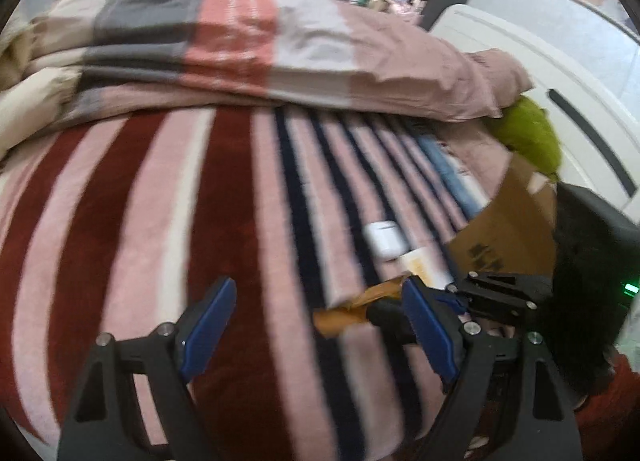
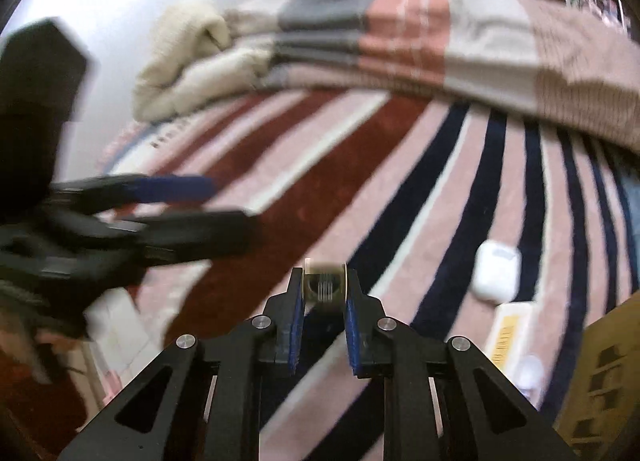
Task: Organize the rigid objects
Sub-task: 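Grasp the gold lipstick tube with the right gripper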
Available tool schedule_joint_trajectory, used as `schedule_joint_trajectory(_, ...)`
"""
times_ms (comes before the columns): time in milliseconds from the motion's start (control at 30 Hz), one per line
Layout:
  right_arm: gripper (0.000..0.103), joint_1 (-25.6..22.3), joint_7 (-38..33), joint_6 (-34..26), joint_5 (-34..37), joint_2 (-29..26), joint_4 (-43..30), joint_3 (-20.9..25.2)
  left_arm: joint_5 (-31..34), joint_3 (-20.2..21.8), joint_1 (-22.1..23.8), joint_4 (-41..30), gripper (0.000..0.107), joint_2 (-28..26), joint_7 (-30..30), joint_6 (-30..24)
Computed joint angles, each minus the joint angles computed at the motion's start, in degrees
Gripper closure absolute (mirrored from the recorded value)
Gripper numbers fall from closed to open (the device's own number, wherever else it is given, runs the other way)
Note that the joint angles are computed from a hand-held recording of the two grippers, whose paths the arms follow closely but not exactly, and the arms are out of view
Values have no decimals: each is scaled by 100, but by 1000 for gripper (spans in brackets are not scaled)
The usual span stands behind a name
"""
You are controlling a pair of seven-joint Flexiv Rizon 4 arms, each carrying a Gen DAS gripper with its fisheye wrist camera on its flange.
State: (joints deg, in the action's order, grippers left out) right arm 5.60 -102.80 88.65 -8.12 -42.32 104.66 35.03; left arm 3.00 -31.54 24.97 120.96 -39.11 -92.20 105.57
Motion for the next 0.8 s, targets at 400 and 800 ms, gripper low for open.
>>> schedule_joint_trajectory(400,89,237,-95,-518,282,-304,-343,-429,-261,390,-402,-22,24,213,-399,60)
schedule_joint_trajectory(800,89,949,-27,-448,231,-747,-693,-1043,47,109,155,-29,24,-300,-455,16)
